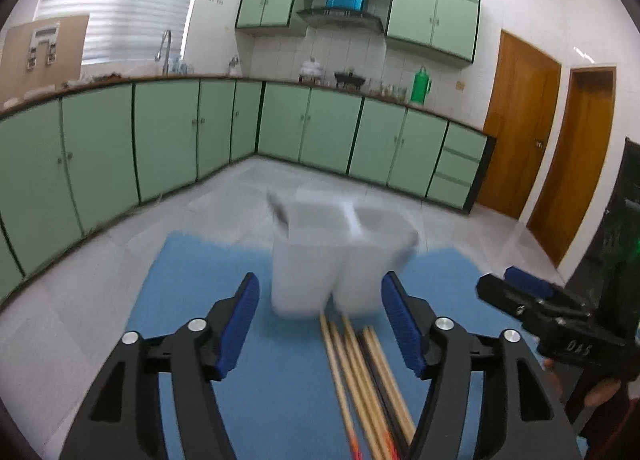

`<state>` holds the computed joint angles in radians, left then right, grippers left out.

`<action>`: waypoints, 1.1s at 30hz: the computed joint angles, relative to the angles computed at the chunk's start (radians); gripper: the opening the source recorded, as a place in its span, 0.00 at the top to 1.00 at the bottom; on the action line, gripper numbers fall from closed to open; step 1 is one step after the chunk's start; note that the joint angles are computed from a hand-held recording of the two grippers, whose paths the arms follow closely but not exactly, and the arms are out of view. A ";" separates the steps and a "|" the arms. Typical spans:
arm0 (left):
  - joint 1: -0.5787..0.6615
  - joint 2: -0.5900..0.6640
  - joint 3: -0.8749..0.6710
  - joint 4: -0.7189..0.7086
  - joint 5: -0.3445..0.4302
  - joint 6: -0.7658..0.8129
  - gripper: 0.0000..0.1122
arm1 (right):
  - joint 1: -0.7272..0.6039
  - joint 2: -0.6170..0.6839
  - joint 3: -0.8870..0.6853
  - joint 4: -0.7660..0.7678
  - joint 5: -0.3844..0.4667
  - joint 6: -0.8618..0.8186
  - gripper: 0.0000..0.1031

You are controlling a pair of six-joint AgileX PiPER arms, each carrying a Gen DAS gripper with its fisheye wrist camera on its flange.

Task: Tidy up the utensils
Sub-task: 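Withdraw both grippers from the caddy and move them to the chopsticks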

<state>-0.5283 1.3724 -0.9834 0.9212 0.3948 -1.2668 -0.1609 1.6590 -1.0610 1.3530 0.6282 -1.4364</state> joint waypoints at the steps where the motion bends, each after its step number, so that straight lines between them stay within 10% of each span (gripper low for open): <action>1: -0.020 -0.021 0.035 -0.011 0.014 -0.012 0.41 | -0.013 -0.026 0.047 -0.008 0.007 -0.002 0.08; 17: -0.269 -0.109 0.311 -0.031 0.199 -0.182 0.38 | -0.067 -0.304 0.490 -0.269 -0.044 0.079 0.08; 33: -0.263 -0.183 0.413 -0.075 0.190 -0.178 0.38 | 0.083 -0.373 0.587 -0.437 -0.191 0.167 0.71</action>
